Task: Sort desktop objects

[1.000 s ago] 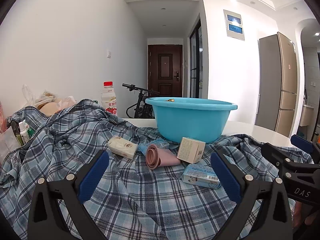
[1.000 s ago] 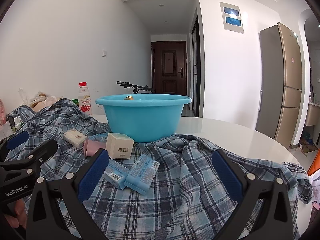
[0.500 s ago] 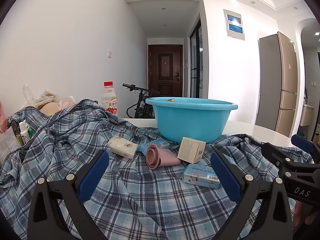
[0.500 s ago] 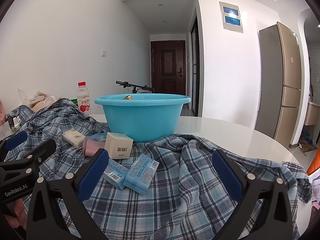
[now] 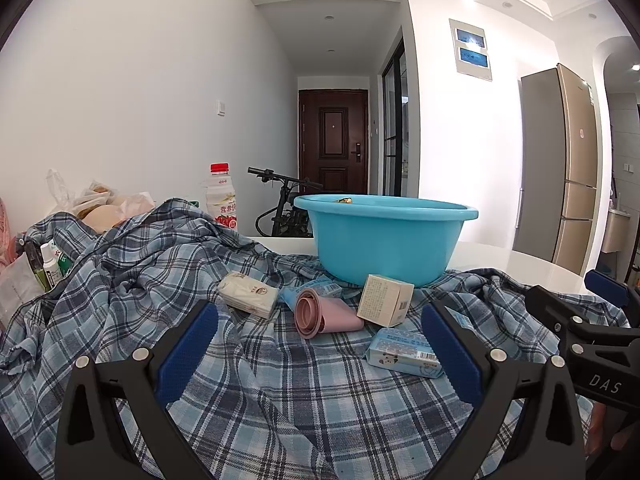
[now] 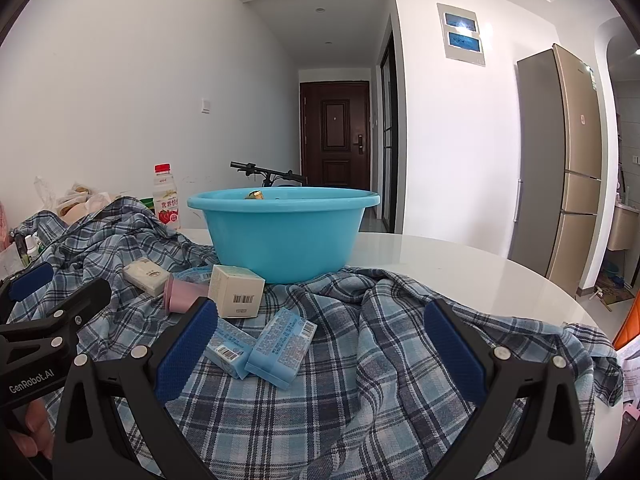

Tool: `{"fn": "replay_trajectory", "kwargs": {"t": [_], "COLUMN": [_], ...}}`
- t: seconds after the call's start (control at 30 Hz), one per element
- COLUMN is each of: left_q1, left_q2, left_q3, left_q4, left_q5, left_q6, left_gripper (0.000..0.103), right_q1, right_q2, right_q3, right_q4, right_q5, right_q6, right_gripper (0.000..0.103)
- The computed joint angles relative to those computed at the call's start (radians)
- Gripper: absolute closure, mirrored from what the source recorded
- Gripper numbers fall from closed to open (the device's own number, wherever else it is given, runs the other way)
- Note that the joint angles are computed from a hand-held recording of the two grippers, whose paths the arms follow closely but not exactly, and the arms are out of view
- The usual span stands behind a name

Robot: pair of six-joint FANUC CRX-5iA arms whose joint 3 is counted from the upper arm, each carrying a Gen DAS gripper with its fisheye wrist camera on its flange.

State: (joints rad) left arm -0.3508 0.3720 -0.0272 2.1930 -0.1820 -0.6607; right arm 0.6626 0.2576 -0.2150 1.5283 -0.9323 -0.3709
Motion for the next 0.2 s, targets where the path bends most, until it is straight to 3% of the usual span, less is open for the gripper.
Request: {"fn": "replay_trajectory", "kwargs": {"t": [0.2], "left_q1": [0.0], "left_q2": [0.0], "left_q3": [0.0], "left_q4": [0.002], "left_q5": [0.0], "left_q6": [-0.002], "left_gripper": [0.0], "right_q1": [0.0], "right_q2": [0.0], "right_q3": [0.0], "right_q4": [-0.001], "right_q5": [0.0], "right_q6": [0.0], "right_gripper": [0.0]}}
